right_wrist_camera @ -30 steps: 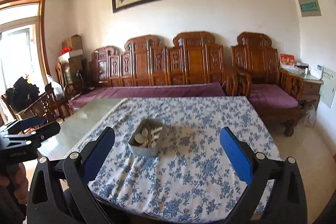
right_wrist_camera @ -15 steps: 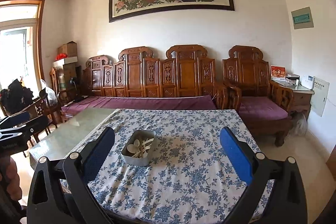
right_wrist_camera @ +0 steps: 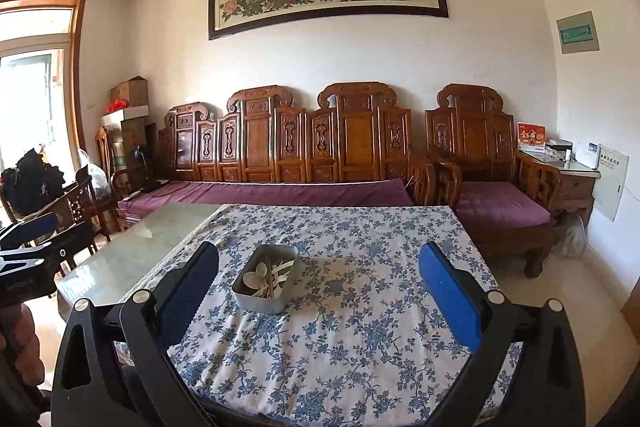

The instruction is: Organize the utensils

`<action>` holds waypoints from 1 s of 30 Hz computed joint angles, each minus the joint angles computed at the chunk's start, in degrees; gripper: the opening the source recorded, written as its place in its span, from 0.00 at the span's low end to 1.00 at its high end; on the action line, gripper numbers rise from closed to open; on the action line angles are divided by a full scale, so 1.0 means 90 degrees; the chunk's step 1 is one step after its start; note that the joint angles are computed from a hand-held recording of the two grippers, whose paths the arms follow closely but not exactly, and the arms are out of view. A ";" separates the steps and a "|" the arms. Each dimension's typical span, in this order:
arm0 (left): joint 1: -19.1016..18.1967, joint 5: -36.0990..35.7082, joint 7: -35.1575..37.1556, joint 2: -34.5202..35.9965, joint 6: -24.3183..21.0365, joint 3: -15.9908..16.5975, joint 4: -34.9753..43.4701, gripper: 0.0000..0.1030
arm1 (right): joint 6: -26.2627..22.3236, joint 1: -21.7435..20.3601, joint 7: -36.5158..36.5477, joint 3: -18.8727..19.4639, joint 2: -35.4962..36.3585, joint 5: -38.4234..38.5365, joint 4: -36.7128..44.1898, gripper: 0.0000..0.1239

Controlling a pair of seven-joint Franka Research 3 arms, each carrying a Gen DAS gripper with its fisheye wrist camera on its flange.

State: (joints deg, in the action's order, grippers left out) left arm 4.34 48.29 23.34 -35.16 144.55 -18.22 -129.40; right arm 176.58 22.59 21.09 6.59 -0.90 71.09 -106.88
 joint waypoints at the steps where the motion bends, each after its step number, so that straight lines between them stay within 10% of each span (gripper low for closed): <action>1: -0.0007 -0.0006 0.0001 -0.0003 0.0000 0.0004 -0.0002 0.93 | 0.0008 0.0005 -0.0007 0.0006 0.0003 0.0005 0.0000 0.81; 30: -0.0057 0.0065 -0.0004 -0.0046 0.0061 0.0017 -0.0054 0.93 | 0.0090 0.0084 -0.0152 0.0031 -0.0026 0.0230 -0.0084 0.81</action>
